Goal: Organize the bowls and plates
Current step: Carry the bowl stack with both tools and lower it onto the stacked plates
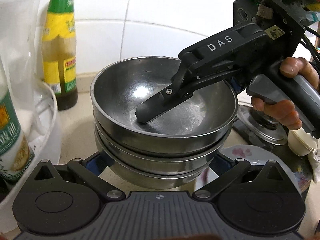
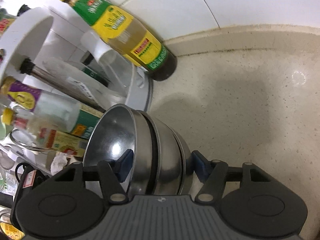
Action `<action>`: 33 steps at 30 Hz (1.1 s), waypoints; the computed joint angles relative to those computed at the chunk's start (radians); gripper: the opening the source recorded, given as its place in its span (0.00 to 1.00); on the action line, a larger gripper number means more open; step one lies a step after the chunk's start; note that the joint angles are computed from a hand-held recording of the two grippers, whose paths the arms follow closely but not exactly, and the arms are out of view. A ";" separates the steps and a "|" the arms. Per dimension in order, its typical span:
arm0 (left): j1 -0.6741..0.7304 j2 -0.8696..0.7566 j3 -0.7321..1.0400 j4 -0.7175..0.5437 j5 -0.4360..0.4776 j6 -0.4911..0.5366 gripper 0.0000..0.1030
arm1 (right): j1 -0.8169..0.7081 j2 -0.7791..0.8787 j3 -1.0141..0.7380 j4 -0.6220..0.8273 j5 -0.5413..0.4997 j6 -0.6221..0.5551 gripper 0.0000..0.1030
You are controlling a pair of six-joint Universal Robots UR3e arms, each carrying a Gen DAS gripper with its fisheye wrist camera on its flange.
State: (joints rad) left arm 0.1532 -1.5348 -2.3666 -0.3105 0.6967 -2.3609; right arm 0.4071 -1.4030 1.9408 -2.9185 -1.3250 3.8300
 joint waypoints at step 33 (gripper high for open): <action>-0.152 0.577 -0.269 -0.329 0.093 0.085 1.00 | 0.373 -0.390 0.435 -0.091 -0.461 0.382 0.58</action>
